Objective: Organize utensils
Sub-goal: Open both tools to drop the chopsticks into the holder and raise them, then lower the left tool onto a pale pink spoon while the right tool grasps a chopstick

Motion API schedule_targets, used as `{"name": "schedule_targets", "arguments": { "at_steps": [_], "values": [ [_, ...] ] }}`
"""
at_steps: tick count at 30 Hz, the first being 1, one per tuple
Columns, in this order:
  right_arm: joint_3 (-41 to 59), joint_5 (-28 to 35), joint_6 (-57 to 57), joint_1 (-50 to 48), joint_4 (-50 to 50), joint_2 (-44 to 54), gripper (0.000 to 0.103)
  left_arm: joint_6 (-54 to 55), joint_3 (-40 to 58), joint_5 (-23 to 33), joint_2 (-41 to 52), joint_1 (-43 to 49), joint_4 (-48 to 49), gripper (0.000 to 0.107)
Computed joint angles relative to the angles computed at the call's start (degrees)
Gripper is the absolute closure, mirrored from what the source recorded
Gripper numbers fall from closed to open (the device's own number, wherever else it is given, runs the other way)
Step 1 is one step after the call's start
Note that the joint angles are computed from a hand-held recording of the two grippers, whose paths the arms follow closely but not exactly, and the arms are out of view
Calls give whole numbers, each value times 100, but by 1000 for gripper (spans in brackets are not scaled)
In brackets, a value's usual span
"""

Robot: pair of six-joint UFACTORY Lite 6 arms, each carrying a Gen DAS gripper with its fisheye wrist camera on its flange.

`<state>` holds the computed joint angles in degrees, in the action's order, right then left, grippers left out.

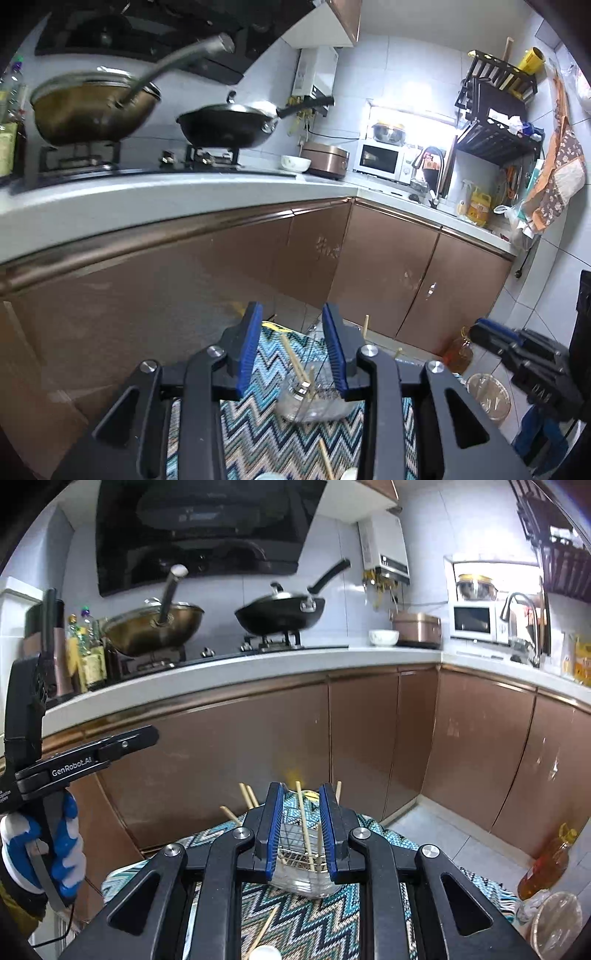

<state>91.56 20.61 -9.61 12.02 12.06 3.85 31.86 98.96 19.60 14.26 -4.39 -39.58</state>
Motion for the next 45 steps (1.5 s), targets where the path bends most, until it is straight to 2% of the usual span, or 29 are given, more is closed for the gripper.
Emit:
{"name": "schedule_targets", "arguments": {
  "at_steps": [2, 11, 19, 27, 35, 37, 40, 42, 45],
  "values": [
    [-114, 125, 450, 133, -423, -329, 82, 284, -518, 187, -614, 213, -177, 74],
    [-334, 817, 2296, 932, -2242, -1478, 82, 943, -1607, 1368, -2271, 1315, -744, 73],
    [-313, 1867, 4222, 2437, -4333, -2233, 79, 1411, -2256, 2559, -3594, 2369, -1062, 72],
    [-425, 3354, 5952, 4520, -6336, -2714, 78, 2009, -2574, 3804, -4352, 3708, -1787, 67],
    [-186, 4759, 6763, 6186, -7474, -2704, 77, 2464, -2455, 5190, -4444, 5310, -2687, 63],
    [-74, 4970, 6817, 6442, -7632, -2623, 76, 2526, -2431, 5376, -4417, 5514, -2793, 63],
    [5, 5037, 6824, 6564, -7684, -2538, 74, 2576, -2487, 5344, -4361, 5460, -2756, 63],
    [-24, 4872, 6778, 6391, -7560, -2490, 73, 2606, -2632, 5115, -4333, 5219, -2610, 63],
    [-298, 4296, 6665, 5755, -7110, -2521, 73, 2544, -2881, 4542, -4258, 4639, -2211, 63]
  ]
}}
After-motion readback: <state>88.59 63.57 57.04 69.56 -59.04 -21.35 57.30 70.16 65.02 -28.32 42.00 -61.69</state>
